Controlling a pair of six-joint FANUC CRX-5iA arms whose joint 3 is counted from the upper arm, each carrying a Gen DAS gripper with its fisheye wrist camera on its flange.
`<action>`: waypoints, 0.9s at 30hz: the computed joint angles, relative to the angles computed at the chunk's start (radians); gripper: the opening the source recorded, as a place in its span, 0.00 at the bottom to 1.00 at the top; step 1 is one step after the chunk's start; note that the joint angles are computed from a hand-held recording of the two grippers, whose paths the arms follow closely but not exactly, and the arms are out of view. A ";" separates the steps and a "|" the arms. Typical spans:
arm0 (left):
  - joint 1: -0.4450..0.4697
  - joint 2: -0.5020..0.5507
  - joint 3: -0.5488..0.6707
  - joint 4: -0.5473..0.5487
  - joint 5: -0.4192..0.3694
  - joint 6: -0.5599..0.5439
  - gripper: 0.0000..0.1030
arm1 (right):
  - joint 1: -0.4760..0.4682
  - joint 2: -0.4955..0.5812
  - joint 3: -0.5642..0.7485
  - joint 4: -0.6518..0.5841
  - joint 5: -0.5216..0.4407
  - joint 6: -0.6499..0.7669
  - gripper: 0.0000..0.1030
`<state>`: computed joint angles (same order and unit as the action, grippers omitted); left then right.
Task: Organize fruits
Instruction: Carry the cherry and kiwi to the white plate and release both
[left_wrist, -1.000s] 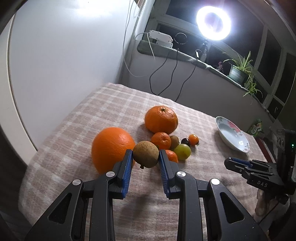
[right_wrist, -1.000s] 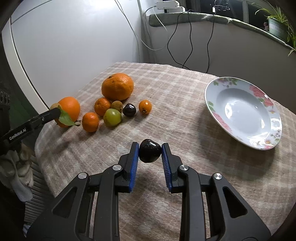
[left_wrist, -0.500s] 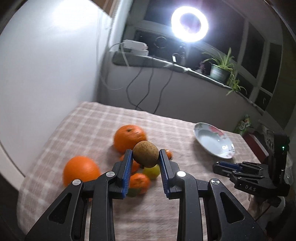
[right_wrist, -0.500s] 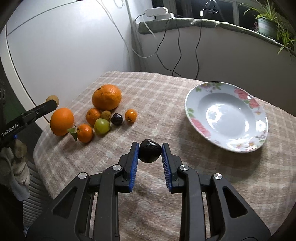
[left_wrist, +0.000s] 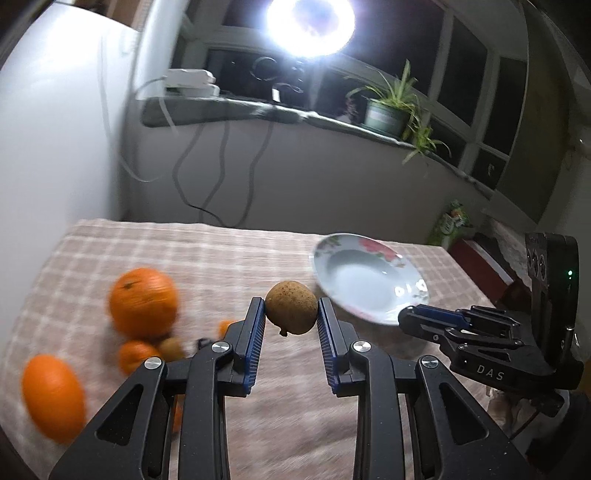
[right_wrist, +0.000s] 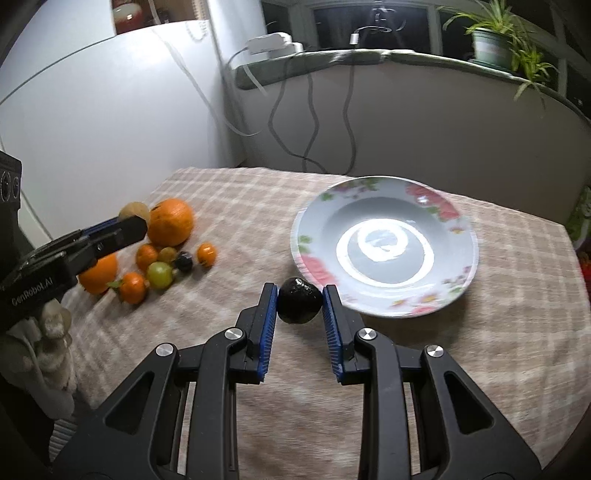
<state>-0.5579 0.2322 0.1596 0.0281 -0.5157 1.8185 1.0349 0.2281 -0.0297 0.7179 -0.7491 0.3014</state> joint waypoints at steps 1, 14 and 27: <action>-0.003 0.017 0.013 0.021 0.002 -0.023 0.26 | -0.006 -0.003 -0.005 0.003 -0.003 -0.002 0.25; -0.050 0.270 0.310 0.106 -0.125 -0.154 0.26 | -0.105 0.030 0.021 -0.021 -0.052 0.060 0.26; -0.060 0.369 0.429 0.131 -0.208 -0.176 0.26 | -0.136 0.043 0.021 -0.063 -0.023 0.094 0.26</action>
